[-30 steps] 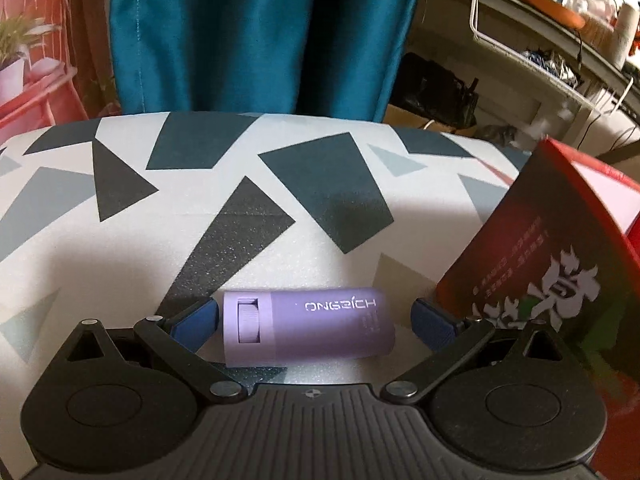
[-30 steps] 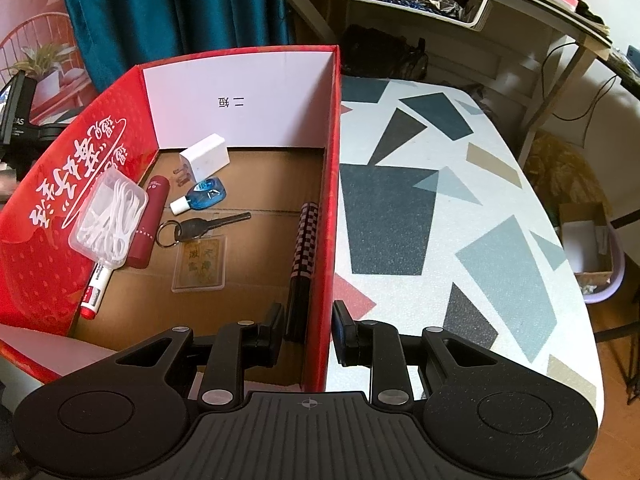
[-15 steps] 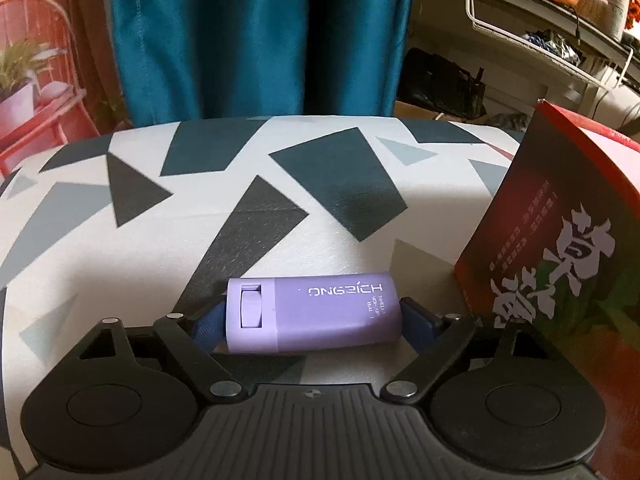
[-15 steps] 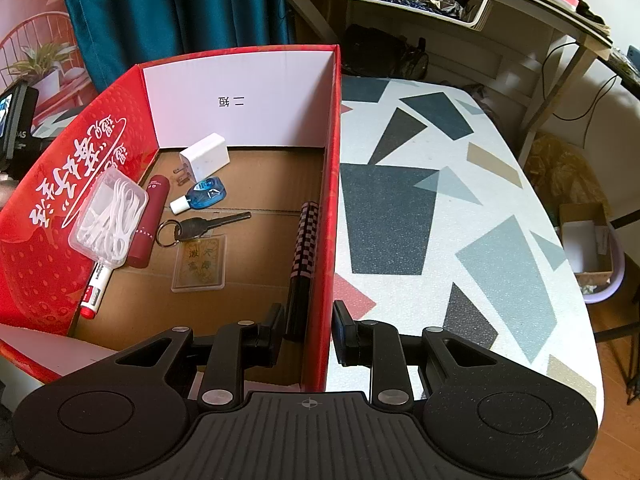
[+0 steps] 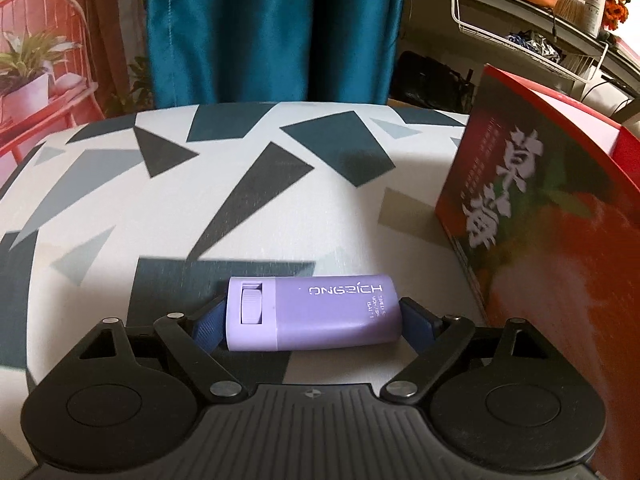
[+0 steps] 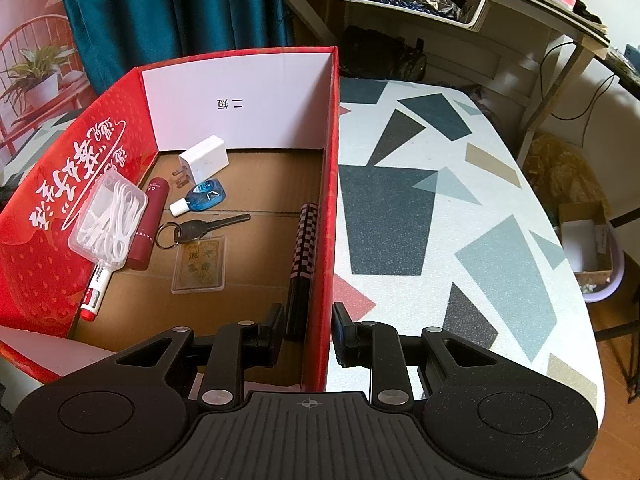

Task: Organize rigid objects
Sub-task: 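Carry the lilac cylinder with the left tool into the red box and release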

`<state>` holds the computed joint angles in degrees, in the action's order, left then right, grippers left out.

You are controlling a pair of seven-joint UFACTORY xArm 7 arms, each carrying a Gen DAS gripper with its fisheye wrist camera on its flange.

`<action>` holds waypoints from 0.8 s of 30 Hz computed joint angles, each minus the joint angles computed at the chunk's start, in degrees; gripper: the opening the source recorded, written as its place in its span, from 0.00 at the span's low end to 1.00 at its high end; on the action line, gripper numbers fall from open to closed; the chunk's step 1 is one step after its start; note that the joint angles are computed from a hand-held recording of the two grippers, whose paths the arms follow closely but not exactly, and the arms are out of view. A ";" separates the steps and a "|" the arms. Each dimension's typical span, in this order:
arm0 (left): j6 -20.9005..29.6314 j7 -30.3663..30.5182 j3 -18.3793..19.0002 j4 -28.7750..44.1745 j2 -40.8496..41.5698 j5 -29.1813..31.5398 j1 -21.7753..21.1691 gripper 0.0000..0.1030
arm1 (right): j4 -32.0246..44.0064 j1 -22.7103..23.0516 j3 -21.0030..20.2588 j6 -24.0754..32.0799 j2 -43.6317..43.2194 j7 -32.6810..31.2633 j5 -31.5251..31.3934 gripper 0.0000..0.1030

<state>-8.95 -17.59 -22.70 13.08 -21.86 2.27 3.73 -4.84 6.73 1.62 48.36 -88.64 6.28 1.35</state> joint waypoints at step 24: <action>10.46 -10.23 5.35 -6.78 -14.31 5.40 -7.65 0.87 | -0.06 0.08 0.03 0.09 -0.24 0.40 -0.14 0.23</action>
